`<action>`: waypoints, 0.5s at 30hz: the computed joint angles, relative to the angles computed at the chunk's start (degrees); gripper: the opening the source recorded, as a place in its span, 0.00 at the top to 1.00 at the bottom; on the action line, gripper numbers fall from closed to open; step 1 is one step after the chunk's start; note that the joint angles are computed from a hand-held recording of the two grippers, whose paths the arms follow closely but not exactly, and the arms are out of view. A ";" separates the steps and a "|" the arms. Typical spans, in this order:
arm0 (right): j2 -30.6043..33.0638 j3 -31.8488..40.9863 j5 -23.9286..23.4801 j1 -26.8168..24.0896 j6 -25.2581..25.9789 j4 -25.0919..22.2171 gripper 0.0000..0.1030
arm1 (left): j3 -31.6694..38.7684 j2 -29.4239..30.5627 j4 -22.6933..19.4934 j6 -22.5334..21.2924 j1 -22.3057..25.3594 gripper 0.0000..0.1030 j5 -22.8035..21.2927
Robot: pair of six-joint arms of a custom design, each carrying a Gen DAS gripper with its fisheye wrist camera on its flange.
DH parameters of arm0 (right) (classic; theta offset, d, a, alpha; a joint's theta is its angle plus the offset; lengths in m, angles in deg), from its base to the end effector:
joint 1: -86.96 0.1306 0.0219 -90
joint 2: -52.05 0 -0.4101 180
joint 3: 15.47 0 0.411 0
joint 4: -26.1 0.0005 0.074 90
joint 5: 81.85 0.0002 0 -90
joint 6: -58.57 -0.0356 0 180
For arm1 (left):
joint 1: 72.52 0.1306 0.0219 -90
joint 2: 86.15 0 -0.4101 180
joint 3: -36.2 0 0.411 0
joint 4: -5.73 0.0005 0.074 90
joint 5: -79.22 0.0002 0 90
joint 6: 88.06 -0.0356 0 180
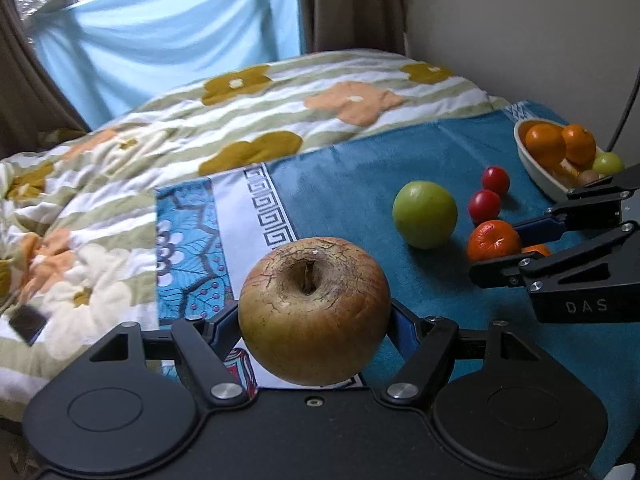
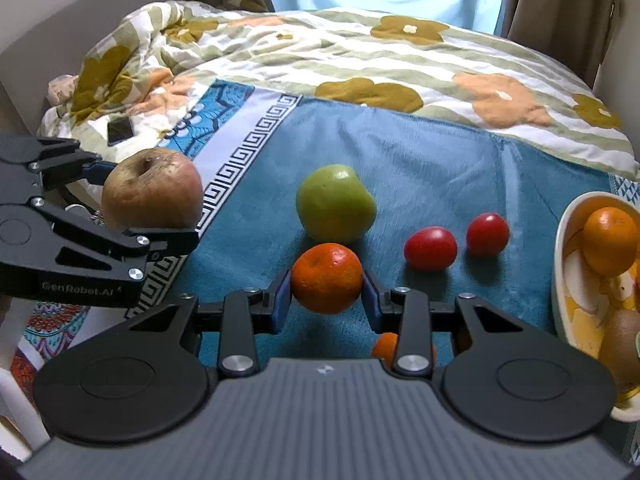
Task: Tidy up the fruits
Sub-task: 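Grasp the large brown apple with the left gripper while the right gripper grasps a tangerine, then carry the brown apple and tangerine over the duck bowl with both grippers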
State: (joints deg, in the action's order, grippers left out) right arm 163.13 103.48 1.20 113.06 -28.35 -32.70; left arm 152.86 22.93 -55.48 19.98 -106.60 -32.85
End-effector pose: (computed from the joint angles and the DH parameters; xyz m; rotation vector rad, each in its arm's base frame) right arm 0.5778 0.2873 0.4845 -0.6758 2.3844 0.3229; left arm 0.5262 -0.3405 0.4861 0.1833 2.4075 0.0744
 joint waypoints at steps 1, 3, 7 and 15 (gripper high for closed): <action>-0.55 -0.42 -0.34 -0.13 -0.08 0.19 0.49 | 0.11 -0.26 -0.24 0.67 -0.48 0.25 -0.88; -1.26 -0.68 -1.08 -0.42 -0.11 0.09 0.49 | 0.74 -0.54 -0.93 2.09 -1.41 0.25 -2.49; -3.21 -1.56 -3.07 -1.43 -0.07 -0.31 0.49 | 3.04 -0.40 -3.07 5.52 -3.52 0.25 -6.04; -6.93 -2.62 -5.80 -5.31 2.14 -1.87 0.49 | 10.84 2.64 -8.64 12.96 -8.22 0.25 -10.31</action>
